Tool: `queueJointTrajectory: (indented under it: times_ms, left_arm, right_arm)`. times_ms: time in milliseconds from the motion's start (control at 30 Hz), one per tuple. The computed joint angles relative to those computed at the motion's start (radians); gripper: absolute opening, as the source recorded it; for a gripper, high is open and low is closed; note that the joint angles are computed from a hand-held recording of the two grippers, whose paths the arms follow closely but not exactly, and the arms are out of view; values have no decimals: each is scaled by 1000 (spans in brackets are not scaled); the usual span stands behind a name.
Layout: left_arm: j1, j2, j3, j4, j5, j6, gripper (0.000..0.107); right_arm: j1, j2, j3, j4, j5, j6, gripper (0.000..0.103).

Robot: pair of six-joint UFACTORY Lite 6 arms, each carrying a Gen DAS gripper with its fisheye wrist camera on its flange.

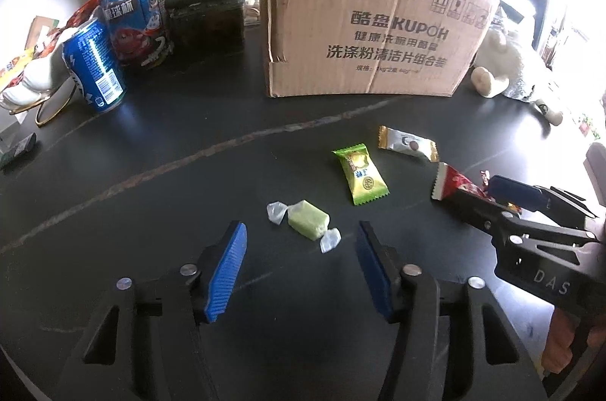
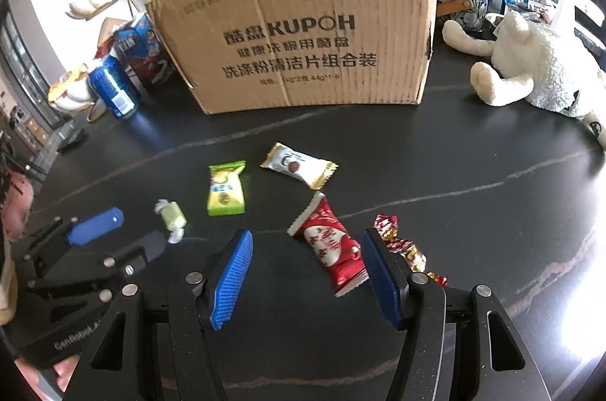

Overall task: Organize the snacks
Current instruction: 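Grasp the red candy bar with the right gripper while the left grasps the pale green candy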

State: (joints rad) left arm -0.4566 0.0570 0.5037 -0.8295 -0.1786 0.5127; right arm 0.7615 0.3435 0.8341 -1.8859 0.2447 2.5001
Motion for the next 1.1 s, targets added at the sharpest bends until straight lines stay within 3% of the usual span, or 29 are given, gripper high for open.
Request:
queueJointTrajectory:
  times_ms: [167,300,533,700,1100]
  left_arm:
    - [10,73,48,90,-3,-81,55]
    - [19,113,78,133,-6,-120,52]
    - [55,160,111,336,13,-309,39]
    - [76,171,104,613,5,-574,29]
    - [78,118,60,704,-6,-655,26]
  right_arm:
    - [-22,28,1,-58,-3,54,60]
    - [-31,41,5,-104,-8,103,52]
    - [-14,82,37,-125,-12,113,27]
    - [-1,87,43,-121,-3,124,26]
    - [31,67,18,-287,5,350,26]
